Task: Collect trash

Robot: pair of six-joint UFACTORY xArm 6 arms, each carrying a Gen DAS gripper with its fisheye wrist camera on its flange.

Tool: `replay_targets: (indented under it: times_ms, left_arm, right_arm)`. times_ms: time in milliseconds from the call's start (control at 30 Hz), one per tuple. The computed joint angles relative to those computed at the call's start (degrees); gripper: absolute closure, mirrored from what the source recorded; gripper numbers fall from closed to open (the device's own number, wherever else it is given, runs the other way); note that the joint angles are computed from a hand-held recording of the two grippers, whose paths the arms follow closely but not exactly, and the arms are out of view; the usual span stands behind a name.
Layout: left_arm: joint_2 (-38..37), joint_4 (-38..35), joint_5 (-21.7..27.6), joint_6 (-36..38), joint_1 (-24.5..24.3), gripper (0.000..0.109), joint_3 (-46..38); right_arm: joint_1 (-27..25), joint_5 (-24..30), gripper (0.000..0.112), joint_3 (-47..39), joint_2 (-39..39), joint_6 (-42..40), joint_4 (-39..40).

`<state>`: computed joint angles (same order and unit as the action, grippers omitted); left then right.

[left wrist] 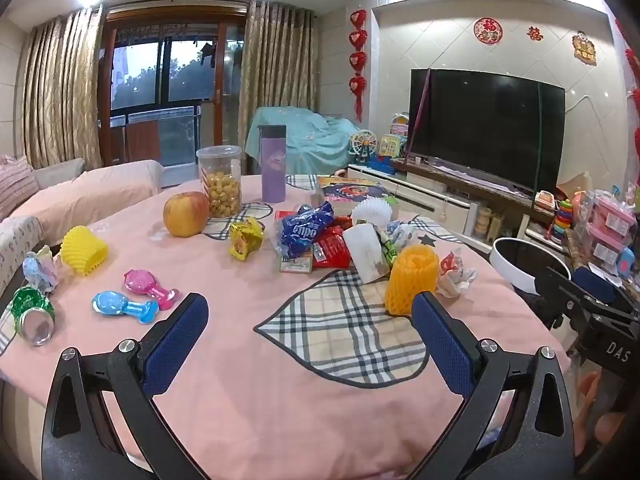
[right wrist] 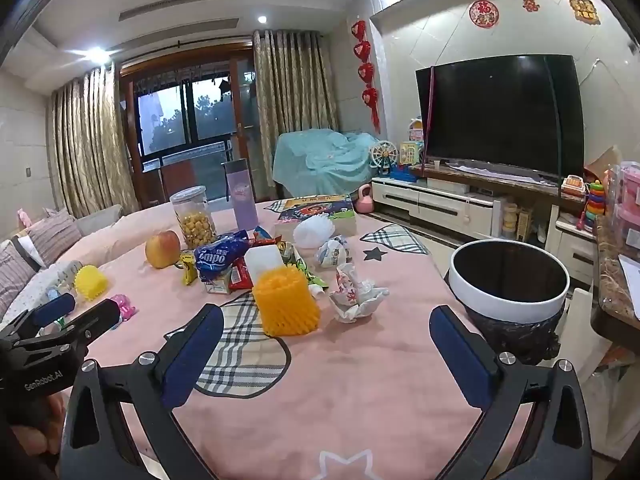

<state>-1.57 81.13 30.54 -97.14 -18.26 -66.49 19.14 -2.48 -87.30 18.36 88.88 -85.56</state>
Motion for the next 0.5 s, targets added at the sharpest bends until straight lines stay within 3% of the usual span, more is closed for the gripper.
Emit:
replay_targets:
  times_ms: [167,400,500]
  left_arm:
    - [-0.2,0.5,-0.5,-0.4,0.3,0.006,0.3]
    - [-0.1,0.2,-0.4,-0.3,0.2,0.006,0.2]
    - [-0.4,0.2,-0.3,-0.5,0.1,0.006,0.7]
  right_arm:
    - [-0.3,-1.1,0.009,-0.7,0.2,2.7,-2.4]
    - [-0.4,-4.0,0.009,2.6,0.6,-15.0,16.1]
    - [-0.1,-4.2,0.009,3.5,0.5,-19.2,20.5]
